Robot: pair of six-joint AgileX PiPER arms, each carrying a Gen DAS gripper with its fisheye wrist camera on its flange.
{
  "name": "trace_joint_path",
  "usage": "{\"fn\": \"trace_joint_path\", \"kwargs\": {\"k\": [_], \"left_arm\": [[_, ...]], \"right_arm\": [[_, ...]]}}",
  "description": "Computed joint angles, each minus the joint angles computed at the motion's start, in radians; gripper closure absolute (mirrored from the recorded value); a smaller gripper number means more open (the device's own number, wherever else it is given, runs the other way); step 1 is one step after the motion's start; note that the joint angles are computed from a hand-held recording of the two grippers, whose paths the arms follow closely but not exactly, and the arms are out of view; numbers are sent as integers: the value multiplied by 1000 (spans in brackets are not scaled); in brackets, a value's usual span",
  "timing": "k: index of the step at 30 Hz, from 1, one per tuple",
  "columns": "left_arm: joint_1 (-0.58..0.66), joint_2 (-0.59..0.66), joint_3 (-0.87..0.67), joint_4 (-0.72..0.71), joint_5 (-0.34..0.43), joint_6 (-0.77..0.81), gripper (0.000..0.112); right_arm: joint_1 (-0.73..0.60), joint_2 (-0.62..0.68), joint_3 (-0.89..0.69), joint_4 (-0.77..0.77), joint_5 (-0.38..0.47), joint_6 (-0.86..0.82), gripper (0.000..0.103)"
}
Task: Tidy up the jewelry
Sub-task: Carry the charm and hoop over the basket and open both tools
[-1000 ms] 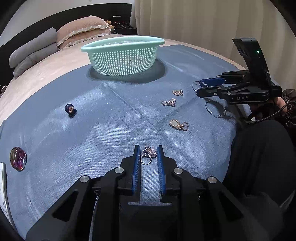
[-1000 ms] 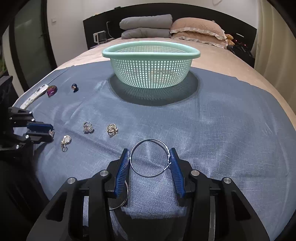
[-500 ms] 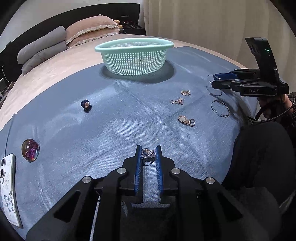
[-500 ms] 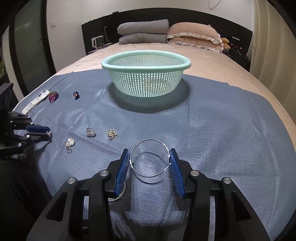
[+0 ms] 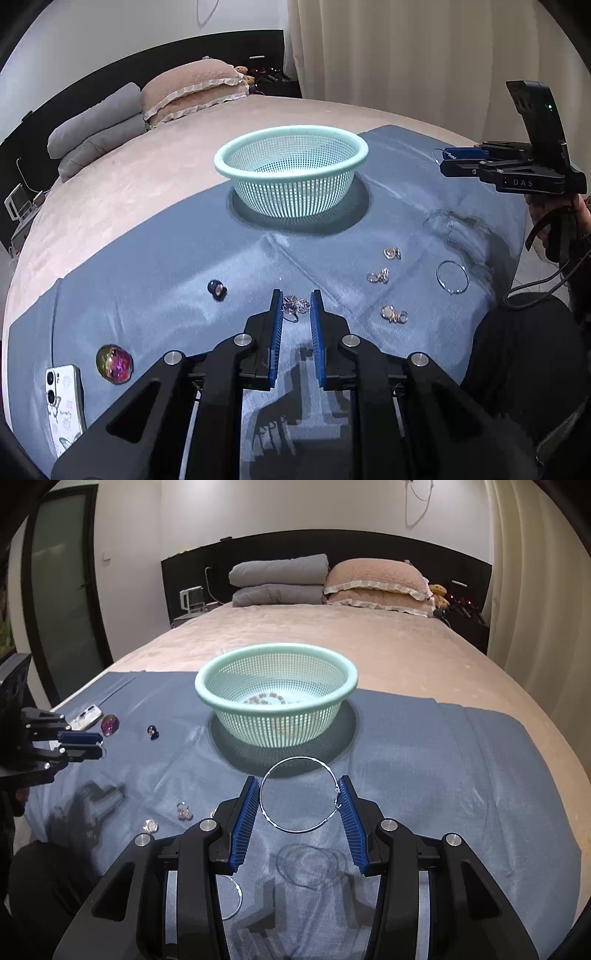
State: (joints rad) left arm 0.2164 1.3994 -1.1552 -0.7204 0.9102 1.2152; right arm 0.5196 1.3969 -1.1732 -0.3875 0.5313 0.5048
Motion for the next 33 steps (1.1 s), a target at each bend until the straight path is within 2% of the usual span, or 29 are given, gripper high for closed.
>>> {"fn": "trace_joint_path", "kwargs": {"k": [3,7,12,17,26,33], "left_arm": [[-34,41,-80,18,-5,-43,97],[-79,113,-222,40,8,-113,97],[-129,234,-447,71,56,-230,97],[-181,349,-626,106,92,-315,97],[-274,511,-769,201,78,-391,97],[-285,611,-844,210,102,-410,97]], "right_arm": [[-21,17,-59,29,-15,-16,62],[-35,65,-179,55,5,-69,62],[-49,150,-338,84,44,-144,62],[-84,252,-466,187,60,-258,62],[-137,449,-624,351,91,-427,62],[-158,525,-645,412,93,-480,62]]}}
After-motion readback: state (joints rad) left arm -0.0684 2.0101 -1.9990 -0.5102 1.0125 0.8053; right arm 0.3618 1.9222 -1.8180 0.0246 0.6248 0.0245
